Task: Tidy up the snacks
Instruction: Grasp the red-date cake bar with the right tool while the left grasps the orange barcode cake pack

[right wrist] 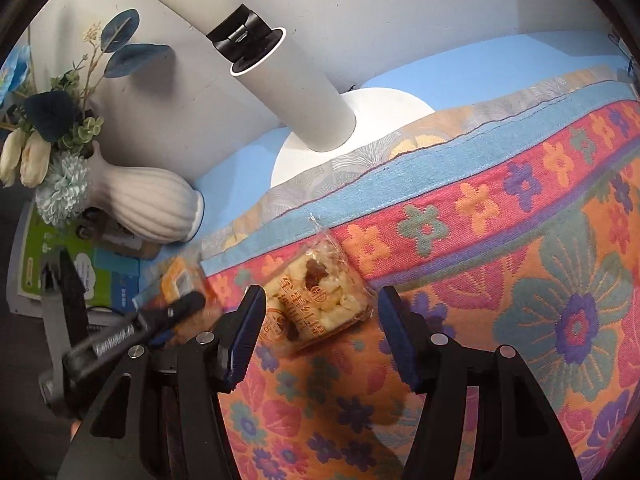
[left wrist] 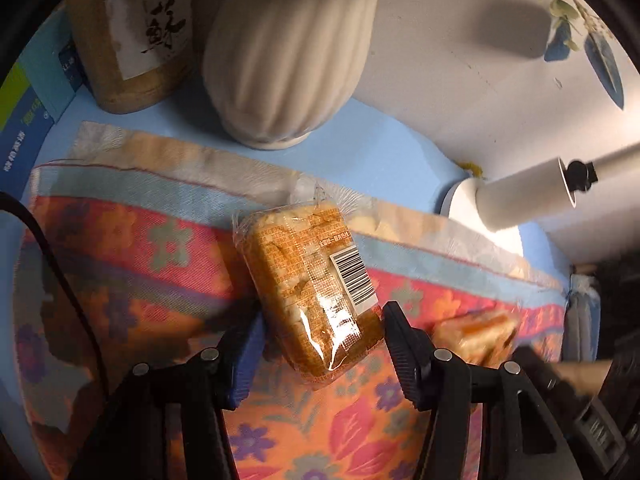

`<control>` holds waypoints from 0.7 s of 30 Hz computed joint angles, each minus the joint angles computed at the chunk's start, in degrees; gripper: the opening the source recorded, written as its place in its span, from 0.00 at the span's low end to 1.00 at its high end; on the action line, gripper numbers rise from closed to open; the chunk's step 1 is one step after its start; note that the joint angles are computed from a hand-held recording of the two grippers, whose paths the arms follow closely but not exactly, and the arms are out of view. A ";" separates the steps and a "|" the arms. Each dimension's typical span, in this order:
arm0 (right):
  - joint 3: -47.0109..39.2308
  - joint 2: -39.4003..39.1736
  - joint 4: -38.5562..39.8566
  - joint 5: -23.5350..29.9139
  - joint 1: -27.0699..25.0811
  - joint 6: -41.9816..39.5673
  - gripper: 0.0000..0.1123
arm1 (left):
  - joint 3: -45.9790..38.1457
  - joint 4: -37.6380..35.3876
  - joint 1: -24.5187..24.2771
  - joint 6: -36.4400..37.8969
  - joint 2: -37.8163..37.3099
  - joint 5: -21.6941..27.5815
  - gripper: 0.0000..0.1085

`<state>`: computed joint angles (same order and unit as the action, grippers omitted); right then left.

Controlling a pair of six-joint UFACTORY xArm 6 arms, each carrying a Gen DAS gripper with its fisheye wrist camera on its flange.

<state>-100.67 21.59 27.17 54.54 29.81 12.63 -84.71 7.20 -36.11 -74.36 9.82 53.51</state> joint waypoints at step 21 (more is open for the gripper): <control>3.79 -1.37 12.13 3.64 1.72 19.98 0.58 | 17.00 -0.69 -3.23 -0.89 -15.44 -3.52 0.51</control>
<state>-96.88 20.22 39.30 58.17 31.53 32.61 -67.70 6.51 -39.35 -75.25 -5.61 49.99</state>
